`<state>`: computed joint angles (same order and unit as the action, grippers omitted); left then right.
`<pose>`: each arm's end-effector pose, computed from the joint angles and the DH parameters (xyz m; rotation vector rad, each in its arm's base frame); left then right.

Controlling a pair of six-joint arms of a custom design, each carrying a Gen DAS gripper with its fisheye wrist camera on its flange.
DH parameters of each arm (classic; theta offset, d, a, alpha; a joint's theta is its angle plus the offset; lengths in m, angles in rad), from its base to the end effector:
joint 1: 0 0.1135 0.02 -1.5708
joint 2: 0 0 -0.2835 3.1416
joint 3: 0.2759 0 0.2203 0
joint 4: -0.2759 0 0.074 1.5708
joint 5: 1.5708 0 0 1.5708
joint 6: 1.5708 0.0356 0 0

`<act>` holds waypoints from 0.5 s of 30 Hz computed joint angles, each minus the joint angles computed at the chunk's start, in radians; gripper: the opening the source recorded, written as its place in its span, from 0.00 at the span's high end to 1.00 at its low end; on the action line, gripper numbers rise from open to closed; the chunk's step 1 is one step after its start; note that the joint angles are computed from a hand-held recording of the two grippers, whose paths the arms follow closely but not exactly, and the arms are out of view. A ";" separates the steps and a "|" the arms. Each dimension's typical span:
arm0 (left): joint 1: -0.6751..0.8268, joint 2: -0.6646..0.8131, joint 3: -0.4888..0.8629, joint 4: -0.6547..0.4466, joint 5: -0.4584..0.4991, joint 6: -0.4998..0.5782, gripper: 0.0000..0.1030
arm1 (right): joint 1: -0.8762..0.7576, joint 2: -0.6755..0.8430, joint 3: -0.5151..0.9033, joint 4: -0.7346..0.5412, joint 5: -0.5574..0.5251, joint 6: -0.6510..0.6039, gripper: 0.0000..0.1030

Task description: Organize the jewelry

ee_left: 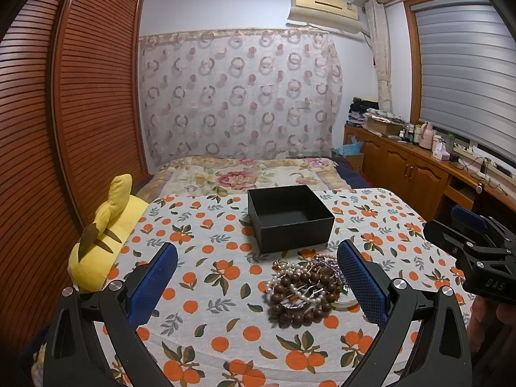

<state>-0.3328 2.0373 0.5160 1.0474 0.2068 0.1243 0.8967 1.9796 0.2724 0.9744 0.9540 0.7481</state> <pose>0.2951 -0.1097 0.1083 0.5901 1.9642 -0.3414 0.1685 0.1644 0.0922 0.2979 1.9457 -0.0486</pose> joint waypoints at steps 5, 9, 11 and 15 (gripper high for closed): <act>0.001 0.002 -0.001 0.004 0.002 0.000 0.07 | 0.001 -0.003 0.000 -0.004 0.001 0.001 0.02; -0.006 0.007 0.023 -0.034 0.002 -0.002 0.07 | -0.008 0.007 -0.018 0.026 -0.013 -0.004 0.02; 0.022 0.015 0.025 -0.052 0.041 0.016 0.07 | -0.011 0.024 -0.018 0.041 -0.027 -0.006 0.02; 0.033 0.070 0.081 -0.110 0.064 0.029 0.07 | -0.039 0.080 -0.008 0.096 -0.078 -0.036 0.02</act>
